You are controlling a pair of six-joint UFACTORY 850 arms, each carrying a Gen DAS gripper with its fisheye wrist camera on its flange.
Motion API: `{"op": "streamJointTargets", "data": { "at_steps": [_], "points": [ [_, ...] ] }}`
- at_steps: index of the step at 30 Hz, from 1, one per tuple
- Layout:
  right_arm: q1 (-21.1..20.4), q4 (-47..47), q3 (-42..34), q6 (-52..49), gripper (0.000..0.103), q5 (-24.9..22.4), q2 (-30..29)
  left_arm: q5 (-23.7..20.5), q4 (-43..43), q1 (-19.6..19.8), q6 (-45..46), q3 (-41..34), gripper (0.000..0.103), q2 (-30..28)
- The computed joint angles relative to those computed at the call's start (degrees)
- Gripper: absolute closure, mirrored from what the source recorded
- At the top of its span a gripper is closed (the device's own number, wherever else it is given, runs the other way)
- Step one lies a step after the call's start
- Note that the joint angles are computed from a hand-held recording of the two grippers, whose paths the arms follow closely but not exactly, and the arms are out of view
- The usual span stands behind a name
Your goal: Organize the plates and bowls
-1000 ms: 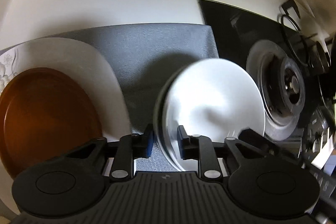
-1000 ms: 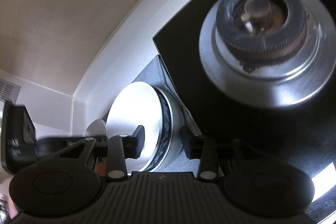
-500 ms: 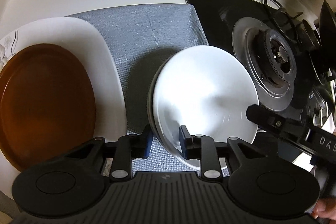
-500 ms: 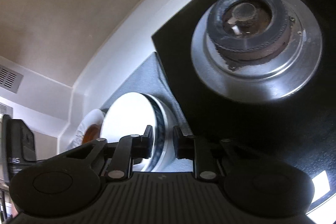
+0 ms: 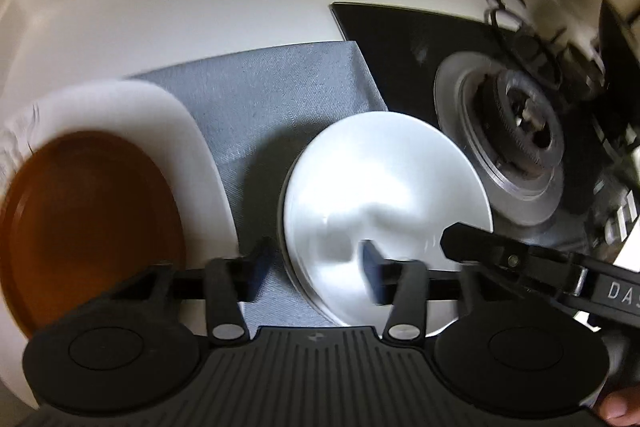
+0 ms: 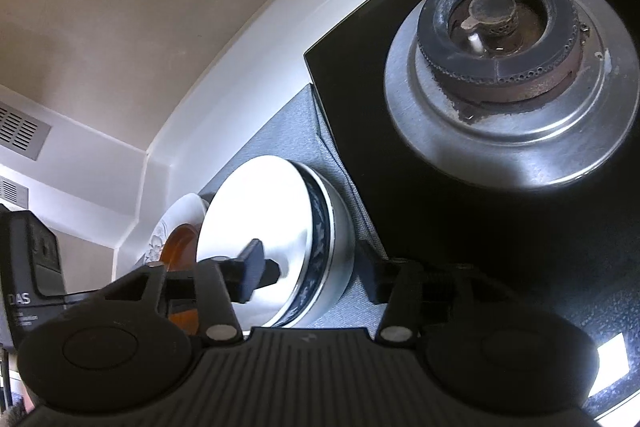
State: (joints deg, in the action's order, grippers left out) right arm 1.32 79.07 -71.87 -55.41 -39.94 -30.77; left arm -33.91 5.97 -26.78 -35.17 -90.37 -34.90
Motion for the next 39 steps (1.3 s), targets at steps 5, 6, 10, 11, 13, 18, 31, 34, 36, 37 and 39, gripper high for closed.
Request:
{"op": "streamJointTargets", "data": {
  "at_steps": [5,6,10,11,13,18,31,34,36,37,39],
  "points": [
    [0.30,0.51,0.53,0.14,0.041,1.63,0.62,-0.39,-8.80,1.23,7.61,-0.98,0.024,-0.19],
    [0.32,0.58,0.69,0.10,0.040,1.93,0.83,0.89,-9.99,1.45,8.16,-0.18,0.025,0.29],
    [0.66,-2.07,0.20,2.39,0.029,2.33,0.76,3.23,-5.32,1.00,2.59,1.14,0.030,1.46],
    [0.74,-2.74,-0.02,3.34,0.027,2.37,0.62,4.18,-4.40,0.87,1.96,1.54,0.032,1.81],
    [0.51,-1.99,-0.24,4.71,0.026,1.34,0.13,4.28,-3.74,0.73,2.72,0.74,0.035,1.28],
    [0.34,2.89,-0.60,7.90,0.026,0.69,-1.33,2.78,-4.14,1.19,2.04,-2.42,0.038,-1.30],
    [1.15,-2.22,-0.12,6.30,0.071,3.34,-0.35,-2.56,4.65,0.52,-3.22,-3.95,0.084,-2.59],
    [1.30,-3.24,-0.21,8.38,0.073,4.21,-0.05,-3.14,3.51,0.59,-2.54,-4.11,0.085,-2.59],
    [1.13,-3.52,0.02,10.61,0.073,4.45,0.48,-2.98,-0.44,1.15,-0.23,-3.67,0.085,-2.17],
    [1.01,-3.48,0.31,10.06,0.073,4.58,0.88,-2.65,-1.67,1.23,0.53,-3.23,0.085,-1.83],
    [0.90,-3.99,0.61,8.61,0.073,4.74,1.34,-2.12,-2.05,1.02,0.85,-2.63,0.085,-1.34]
  ]
}}
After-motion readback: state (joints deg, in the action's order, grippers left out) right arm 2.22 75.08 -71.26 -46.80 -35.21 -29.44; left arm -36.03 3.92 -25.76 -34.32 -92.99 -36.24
